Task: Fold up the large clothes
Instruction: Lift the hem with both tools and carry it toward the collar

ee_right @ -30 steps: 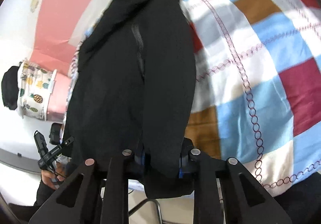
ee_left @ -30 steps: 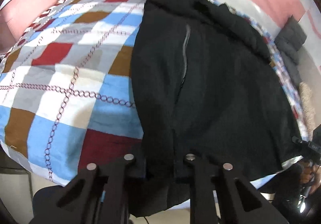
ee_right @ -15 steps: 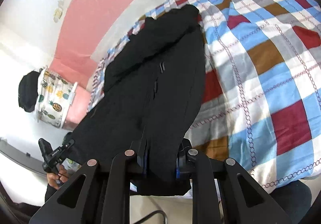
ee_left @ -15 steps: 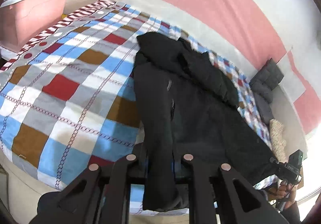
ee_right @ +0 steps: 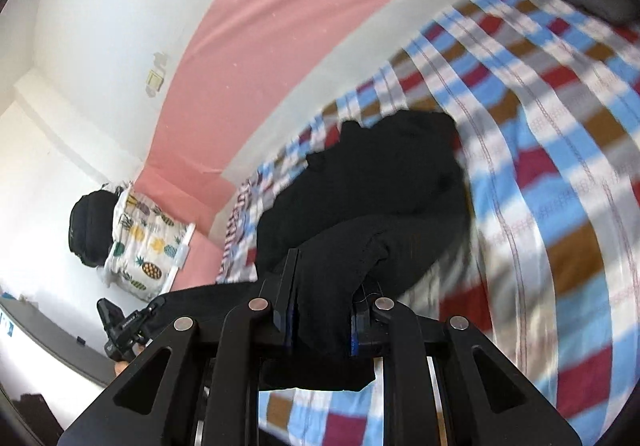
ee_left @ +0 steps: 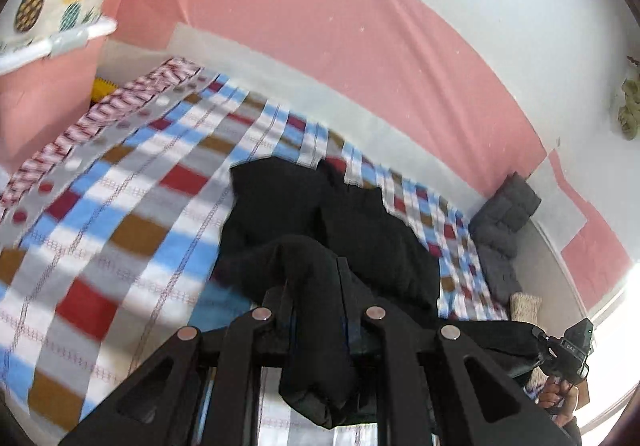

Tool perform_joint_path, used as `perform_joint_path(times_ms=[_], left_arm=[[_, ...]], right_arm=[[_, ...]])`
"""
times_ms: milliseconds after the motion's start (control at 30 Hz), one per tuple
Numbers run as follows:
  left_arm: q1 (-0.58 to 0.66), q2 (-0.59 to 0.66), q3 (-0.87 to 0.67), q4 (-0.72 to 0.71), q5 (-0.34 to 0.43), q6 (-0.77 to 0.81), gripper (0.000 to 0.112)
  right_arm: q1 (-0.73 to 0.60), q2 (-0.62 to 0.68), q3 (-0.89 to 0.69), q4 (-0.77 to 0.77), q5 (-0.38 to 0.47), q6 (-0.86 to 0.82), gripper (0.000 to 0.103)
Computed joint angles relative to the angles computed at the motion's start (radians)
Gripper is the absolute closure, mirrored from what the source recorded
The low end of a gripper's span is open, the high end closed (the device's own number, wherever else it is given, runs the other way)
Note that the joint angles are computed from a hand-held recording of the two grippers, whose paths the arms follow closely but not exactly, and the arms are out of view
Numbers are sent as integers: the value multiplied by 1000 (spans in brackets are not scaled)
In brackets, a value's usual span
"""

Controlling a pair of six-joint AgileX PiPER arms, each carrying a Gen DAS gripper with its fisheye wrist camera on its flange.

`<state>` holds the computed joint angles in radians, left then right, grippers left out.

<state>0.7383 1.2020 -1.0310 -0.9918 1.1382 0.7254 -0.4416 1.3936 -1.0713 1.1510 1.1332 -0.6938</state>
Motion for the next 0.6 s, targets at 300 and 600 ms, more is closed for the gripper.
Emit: perform_joint_path(times_ms=[300,600], left_arm=[[-324,350,-447,178,-224,-313,97],[-480,862,-1097,470,-149,-674,96]], right_arm=[[184,347,-489,-73,-148,272,84],[279,848,-1209,-297,-84,703,83]])
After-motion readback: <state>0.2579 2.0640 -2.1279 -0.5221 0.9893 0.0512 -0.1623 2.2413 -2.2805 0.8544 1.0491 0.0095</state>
